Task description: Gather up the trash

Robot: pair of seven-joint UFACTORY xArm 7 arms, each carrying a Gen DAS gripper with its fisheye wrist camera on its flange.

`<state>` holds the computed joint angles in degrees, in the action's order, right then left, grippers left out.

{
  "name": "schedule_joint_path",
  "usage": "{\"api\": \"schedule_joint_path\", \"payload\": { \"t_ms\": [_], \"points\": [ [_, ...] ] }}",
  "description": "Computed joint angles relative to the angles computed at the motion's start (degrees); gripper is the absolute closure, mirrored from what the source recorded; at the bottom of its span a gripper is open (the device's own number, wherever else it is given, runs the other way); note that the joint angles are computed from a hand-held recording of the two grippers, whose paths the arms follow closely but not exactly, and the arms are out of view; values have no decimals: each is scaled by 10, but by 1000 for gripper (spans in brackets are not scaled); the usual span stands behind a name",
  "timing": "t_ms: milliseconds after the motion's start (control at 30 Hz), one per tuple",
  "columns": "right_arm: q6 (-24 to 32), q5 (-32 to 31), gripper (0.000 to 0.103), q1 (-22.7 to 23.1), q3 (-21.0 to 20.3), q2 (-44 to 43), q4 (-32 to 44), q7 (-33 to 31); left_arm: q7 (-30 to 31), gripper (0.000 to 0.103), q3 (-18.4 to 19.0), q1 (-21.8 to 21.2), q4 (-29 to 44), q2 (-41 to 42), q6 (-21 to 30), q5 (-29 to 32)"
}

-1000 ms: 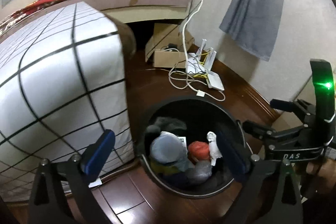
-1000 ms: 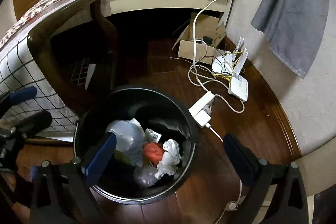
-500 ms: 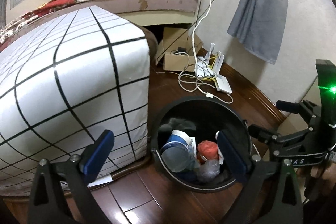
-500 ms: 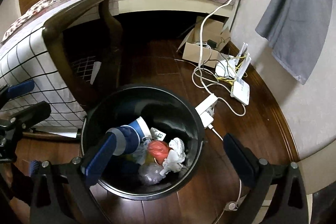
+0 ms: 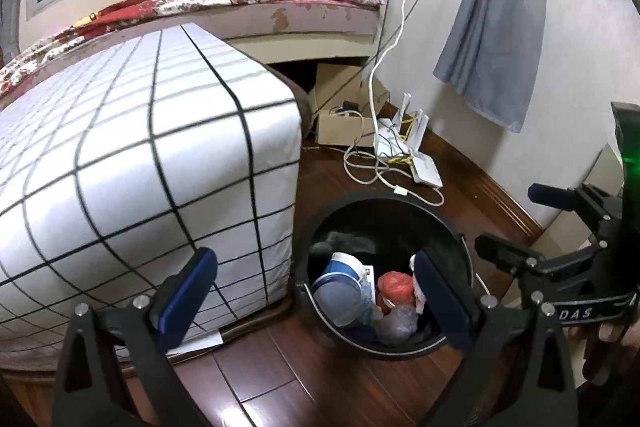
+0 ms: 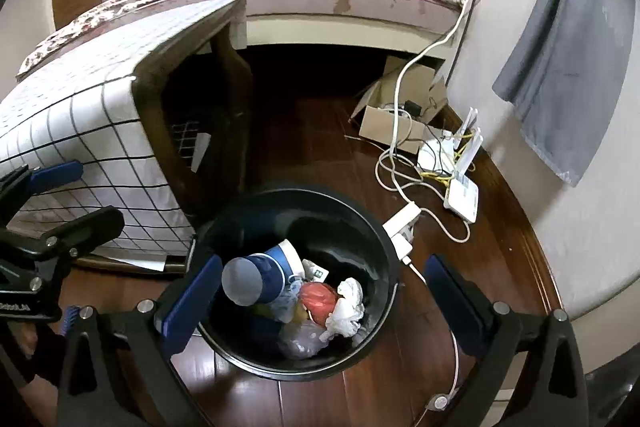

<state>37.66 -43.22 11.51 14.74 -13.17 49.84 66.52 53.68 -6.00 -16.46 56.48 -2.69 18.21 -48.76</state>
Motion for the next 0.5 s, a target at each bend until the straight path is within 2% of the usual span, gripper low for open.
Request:
{"api": "schedule_joint_path", "payload": {
  "t_ms": [300,500],
  "points": [
    [15,-1,1,10,12,-11,12,-2,1,1,13,-1,-10,-25,-1,-7],
    [37,8,1,17,20,-17,27,-8,-26,1,19,1,-17,-40,3,34]
  ]
}}
